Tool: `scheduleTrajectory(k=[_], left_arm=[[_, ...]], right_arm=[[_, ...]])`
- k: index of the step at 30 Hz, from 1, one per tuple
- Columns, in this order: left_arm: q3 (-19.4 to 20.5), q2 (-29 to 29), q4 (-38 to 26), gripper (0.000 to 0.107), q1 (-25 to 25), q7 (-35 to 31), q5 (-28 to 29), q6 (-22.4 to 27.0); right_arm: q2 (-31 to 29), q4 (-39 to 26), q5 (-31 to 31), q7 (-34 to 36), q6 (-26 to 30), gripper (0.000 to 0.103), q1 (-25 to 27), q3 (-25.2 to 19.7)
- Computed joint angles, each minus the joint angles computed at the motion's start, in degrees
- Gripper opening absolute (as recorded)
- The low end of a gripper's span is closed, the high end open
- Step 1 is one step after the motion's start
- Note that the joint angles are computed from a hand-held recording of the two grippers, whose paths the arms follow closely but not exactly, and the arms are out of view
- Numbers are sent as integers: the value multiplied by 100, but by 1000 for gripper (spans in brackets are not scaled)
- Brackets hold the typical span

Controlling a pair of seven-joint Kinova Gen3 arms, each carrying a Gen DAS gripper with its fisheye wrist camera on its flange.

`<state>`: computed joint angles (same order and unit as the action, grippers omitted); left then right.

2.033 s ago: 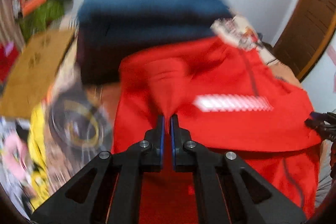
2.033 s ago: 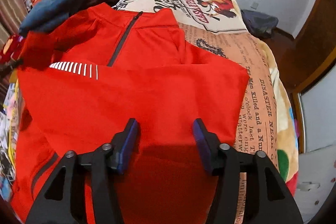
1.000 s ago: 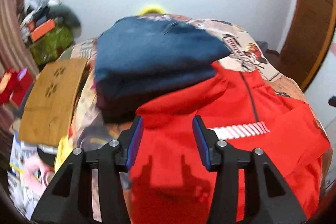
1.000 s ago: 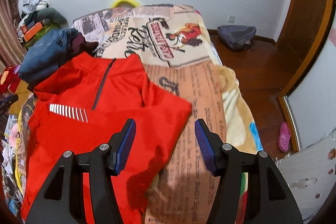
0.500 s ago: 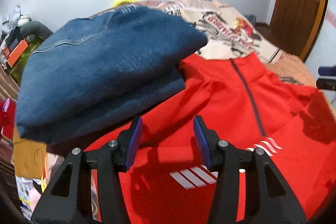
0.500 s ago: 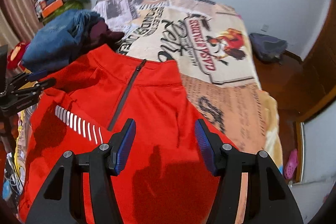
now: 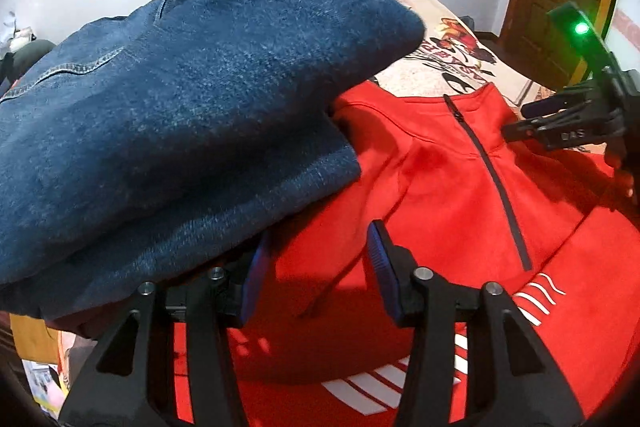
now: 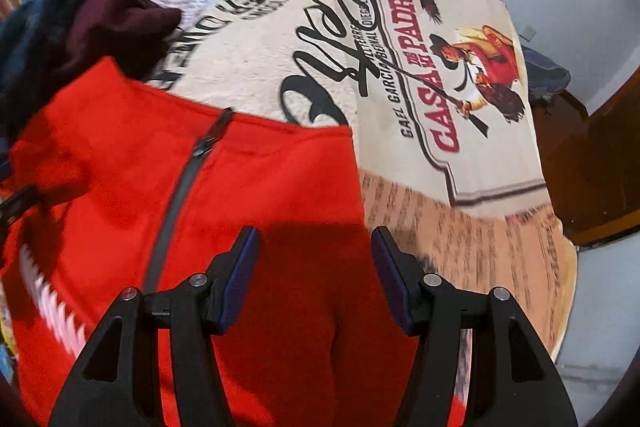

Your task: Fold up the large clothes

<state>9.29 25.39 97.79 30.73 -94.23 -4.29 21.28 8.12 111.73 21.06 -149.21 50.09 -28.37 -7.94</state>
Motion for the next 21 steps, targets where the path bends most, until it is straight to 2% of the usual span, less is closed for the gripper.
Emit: scheduleTrajectory(k=[3, 5, 6, 7, 8, 9, 15, 19, 21], left_arm=[[150, 51, -57, 21, -155, -83, 141, 19], [500, 81, -101, 12, -505, -369, 467, 112], [559, 77, -106, 10, -564, -436, 548, 136], [538, 67, -103, 9, -541, -460, 592, 135], [520, 55, -101, 6, -519, -485, 624, 141], [515, 39, -98, 5, -509, -510, 658, 165], [686, -335, 130, 3, -724, -821, 1008, 249], [792, -765, 418, 3, -960, -1078, 1376, 285], [939, -1015, 619, 3, -1226, -1395, 1733, 307]], right_arm=[[68, 125, -180, 41, -411, 54, 157, 82], [-17, 256, -260, 2, -653, 51, 169, 141], [-68, 313, -267, 3, -739, 42, 228, 74], [-89, 330, -188, -73, -731, 23, 180, 65], [-97, 312, -131, -109, -631, 15, 97, 71], [-102, 293, -167, -54, -606, 12, 120, 24], [-781, 263, 160, -473, -247, 9, -130, -291], [-1422, 48, 317, -808, 190, 9, -225, -806], [-1577, -125, 453, -1017, 496, 9, -285, -1149]])
